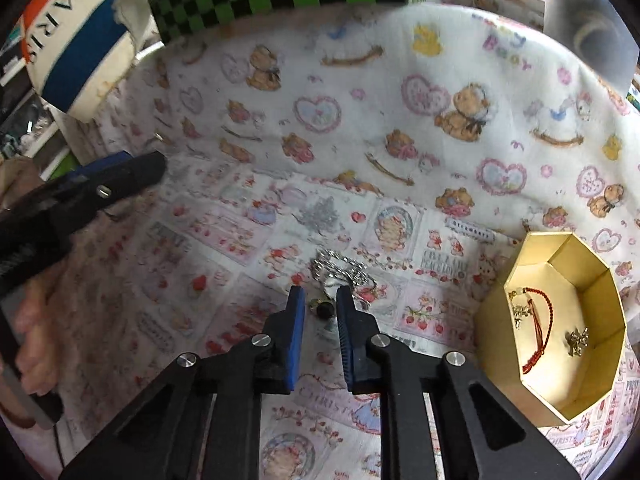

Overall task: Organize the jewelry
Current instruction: 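Grasp the silver chain with the right tool while the left tool holds the bangle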

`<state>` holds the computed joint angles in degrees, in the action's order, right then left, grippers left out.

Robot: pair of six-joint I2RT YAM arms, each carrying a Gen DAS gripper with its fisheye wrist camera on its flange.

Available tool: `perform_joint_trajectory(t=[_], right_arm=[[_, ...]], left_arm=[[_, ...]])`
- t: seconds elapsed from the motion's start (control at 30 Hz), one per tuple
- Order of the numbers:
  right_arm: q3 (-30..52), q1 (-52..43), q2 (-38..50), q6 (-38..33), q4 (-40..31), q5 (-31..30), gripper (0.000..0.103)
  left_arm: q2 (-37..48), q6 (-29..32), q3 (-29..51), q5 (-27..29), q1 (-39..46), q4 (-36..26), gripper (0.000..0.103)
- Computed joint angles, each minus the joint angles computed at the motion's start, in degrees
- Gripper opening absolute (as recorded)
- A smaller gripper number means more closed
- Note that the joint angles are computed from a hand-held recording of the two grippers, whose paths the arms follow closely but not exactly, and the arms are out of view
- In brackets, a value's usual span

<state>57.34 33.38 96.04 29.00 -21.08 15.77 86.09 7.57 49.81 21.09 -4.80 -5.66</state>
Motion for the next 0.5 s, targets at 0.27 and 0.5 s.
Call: perform_joint_trajectory(t=[0.27,0.5], right_arm=[[-1.89,0.2,-2.04,1.24,1.26,0.42,0.008],[-8.85,0.68,-15.98,1.62,-1.0,1.05,0.008]], left_arm=[[-0.69,0.08,-0.53,-0.66,-0.07,0.61,0.064],[-3.1,-0.37,-1.98,-0.2,-0.43,1.28,0.064]])
